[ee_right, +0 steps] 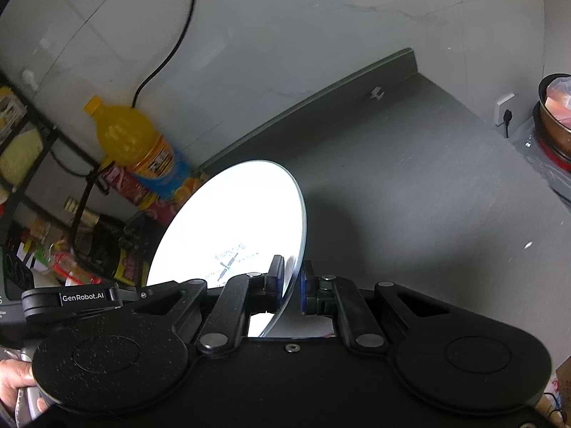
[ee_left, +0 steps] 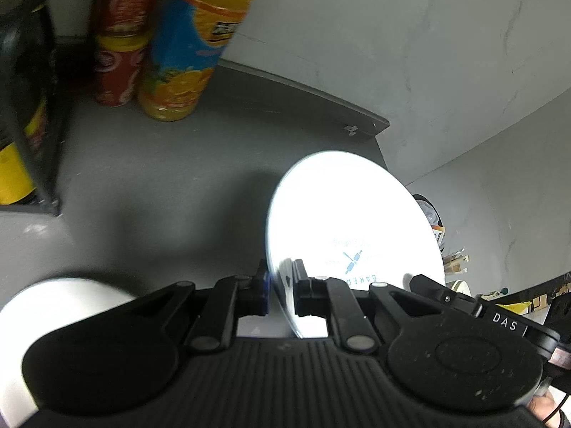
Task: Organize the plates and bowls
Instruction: 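Lift the 'The Baking' plate and carry it over the stacked plates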
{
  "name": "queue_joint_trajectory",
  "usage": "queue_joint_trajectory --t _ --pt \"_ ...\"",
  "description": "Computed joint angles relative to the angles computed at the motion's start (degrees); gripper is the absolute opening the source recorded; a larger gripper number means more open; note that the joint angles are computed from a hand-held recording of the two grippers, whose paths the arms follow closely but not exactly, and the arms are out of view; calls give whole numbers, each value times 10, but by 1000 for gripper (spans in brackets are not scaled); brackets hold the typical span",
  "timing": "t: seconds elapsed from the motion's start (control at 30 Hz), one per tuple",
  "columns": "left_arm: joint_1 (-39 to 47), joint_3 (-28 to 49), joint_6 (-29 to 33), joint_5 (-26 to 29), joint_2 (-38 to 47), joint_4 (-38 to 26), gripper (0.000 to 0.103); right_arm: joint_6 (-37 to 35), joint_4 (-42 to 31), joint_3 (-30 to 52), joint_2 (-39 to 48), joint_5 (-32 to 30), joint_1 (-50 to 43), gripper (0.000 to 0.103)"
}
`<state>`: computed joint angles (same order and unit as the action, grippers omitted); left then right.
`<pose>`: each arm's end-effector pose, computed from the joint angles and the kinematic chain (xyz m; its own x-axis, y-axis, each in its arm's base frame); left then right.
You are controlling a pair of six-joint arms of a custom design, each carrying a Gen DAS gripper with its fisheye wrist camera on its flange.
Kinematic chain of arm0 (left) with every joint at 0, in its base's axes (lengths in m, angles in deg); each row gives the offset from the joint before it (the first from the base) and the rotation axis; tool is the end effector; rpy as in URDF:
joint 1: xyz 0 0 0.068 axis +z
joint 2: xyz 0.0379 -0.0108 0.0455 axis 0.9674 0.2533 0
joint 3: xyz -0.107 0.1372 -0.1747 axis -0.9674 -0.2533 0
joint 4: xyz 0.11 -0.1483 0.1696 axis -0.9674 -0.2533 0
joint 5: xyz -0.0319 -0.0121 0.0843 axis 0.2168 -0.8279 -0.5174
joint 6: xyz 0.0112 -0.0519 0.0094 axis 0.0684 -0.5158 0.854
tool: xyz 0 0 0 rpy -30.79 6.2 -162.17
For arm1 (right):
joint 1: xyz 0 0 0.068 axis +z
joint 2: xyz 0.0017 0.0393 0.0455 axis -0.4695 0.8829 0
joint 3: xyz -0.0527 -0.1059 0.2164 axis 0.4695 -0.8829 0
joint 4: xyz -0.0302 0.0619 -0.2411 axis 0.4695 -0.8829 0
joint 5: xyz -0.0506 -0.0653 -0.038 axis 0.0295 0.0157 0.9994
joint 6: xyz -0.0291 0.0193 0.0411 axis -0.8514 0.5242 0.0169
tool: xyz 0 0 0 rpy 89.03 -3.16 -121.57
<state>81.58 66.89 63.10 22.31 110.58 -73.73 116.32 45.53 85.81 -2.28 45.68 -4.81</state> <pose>0.2094 0.0073 0.2384 -0.8382 -0.4159 -0.3526 -0.1832 0.8239 -0.5362 0.2066 0.0979 0.2392 -0.8540 0.1270 -0.5045 -0.1479 0.8705 0.4695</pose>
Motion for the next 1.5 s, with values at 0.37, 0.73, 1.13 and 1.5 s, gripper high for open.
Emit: queue_joint_trajectory --t 0.37,0.73,1.13,1.5 --pt "180 -39 153 56 -83 -129 10 111 35 -53 -36 78 158 9" --pt "412 -47 387 96 -81 -260 10 196 66 -57 -7 148 302 9" --pt "582 -79 585 78 -43 -323 10 268 82 -73 19 191 396 9" --pt "621 -125 625 47 -33 -308 10 303 60 -72 43 208 436 9"
